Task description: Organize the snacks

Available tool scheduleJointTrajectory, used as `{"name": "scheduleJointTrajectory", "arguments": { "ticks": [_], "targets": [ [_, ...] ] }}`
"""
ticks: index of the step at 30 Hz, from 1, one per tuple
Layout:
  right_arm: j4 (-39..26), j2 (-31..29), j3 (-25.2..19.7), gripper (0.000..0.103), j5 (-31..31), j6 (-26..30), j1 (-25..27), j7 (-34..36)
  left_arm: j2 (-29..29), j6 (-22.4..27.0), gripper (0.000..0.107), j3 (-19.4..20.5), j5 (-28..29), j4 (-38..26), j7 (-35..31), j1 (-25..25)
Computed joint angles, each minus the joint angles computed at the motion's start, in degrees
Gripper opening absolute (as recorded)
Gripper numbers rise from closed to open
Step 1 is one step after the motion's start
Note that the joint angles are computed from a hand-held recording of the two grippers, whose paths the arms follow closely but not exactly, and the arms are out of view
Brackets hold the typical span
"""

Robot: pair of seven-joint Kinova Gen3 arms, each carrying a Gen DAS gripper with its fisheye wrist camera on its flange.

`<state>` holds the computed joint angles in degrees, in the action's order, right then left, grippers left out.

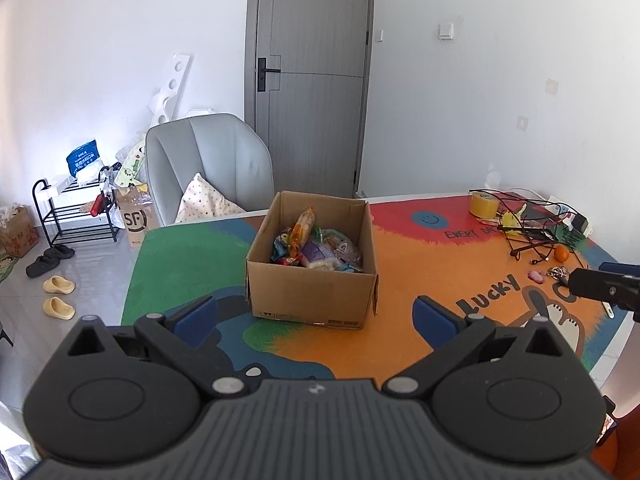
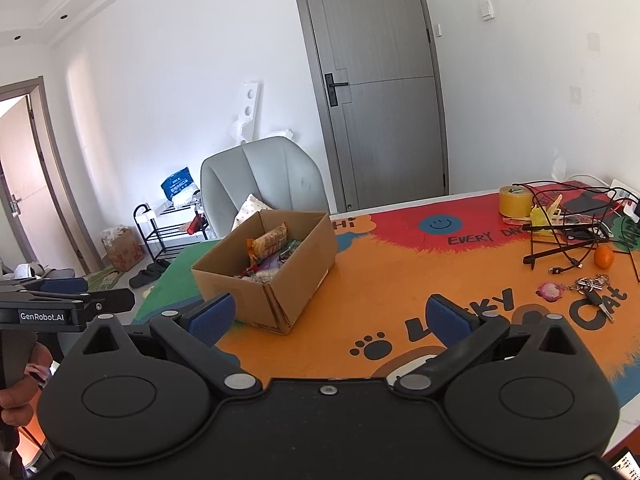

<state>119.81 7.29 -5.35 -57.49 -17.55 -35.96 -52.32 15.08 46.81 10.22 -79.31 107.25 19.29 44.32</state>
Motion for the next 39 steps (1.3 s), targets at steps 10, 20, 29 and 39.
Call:
{"name": "scheduleJointTrajectory", "arguments": {
  "ticks": [10, 20, 29, 39],
  "targets": [
    [-0.01, 0.02, -0.15, 0.103, 0.23, -0.20, 0.25, -0.51, 0.03, 0.17, 0.103, 0.00, -0.30, 0.10, 0.13, 0.03],
    [0.02, 0.01, -0.14, 0.103, 1.03, 0.03, 0.54, -1.43, 0.12, 0.16, 0.103, 0.01, -0.41, 0.13, 0.66, -0.12],
    [0.29, -0.23, 0.04, 0.103, 0.95, -0.55, 0.43, -1.71, 0.22, 0.16, 0.103, 0.13, -0.76, 0.14, 0.74, 0.09],
    [-0.60, 0.38, -0.01, 0.103, -4.82, -0.56, -0.27, 3.87, 0.32, -0.02, 0.103, -0.19, -0.10, -0.18, 0.34, -0.06]
  ]
}}
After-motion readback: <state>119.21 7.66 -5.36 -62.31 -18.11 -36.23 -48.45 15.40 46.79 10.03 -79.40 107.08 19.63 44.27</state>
